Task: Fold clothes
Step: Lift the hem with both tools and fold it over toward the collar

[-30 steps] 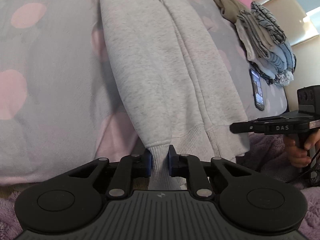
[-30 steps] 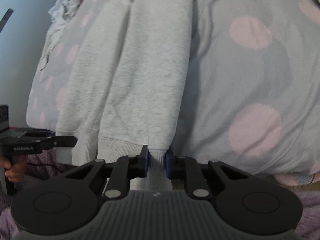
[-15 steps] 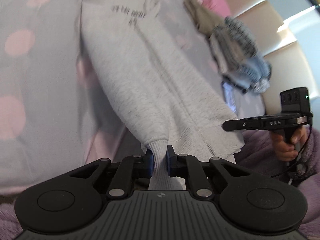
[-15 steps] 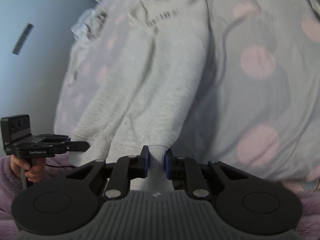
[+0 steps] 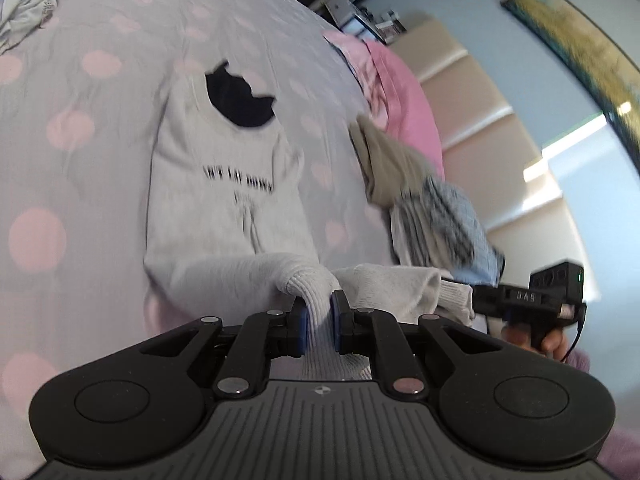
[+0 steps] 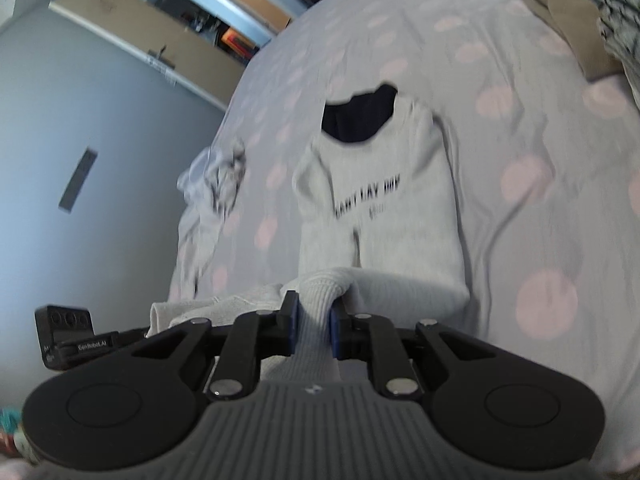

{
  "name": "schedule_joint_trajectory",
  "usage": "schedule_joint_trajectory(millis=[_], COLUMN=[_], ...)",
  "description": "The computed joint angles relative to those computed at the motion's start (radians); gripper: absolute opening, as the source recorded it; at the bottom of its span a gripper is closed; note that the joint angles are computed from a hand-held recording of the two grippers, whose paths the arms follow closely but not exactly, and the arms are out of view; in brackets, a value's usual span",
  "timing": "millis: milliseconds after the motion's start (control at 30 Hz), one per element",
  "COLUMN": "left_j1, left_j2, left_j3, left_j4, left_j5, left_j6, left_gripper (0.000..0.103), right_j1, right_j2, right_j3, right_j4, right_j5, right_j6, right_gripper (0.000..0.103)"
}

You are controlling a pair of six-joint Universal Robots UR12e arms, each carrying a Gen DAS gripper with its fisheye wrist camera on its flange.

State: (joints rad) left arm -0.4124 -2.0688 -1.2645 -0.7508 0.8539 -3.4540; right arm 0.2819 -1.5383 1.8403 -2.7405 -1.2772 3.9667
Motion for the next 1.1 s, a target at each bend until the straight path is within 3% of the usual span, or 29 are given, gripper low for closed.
schedule_joint_trajectory(millis=[133,233,333,633,733,800,933,1100], left_j1=[-0.003,-0.001,-0.001,-0.015,-0.018,-0.020,-0.010,-0.004], left_j2=[-0.050,-0.049,-0.028,0.051,0.066,0.075,0.082,0.048], left_j3=[0.087,0.092,0.065,-0.049,-0.078,-0.097,-0.108,-0.033], left_j4=[-0.082,-0.173,-0.241,-0.402,-0.399,-0.392,-0.278,-0.158], left_j5=[0.026,0.023,0.016,0.038,0.045,0.048,0.033,0.035], left_j6=[0.035,0.089,0.140,0.241,0.240,0.235,0.179,0.138], left_gripper=[0.010,0.010,0.010,0.009,0.009,0.009,0.009,0.009], right_j1=[-0.022,-0.031,-0.033,0.006,0.019,0.020,0.016,0.009], right_j2=[0.039,0.042,0.029,-0.017,-0.022,-0.029,-0.038,-0.018], right_j3=[-0.044,-0.045,-0.027,0.016,0.031,0.045,0.056,0.007], right_j4=[0.033,0.081,0.128,0.298,0.331,0.302,0.205,0.109], right_j5=[0.021,0.062,0.114,0.162,0.171,0.169,0.136,0.051], right_j6=[-0.017,-0.051,-0.079,-0.191,-0.190,-0.165,-0.112,-0.118], right_gripper=[0.017,0.017,0.017,0.017,0.017,0.017,0.017,0.017])
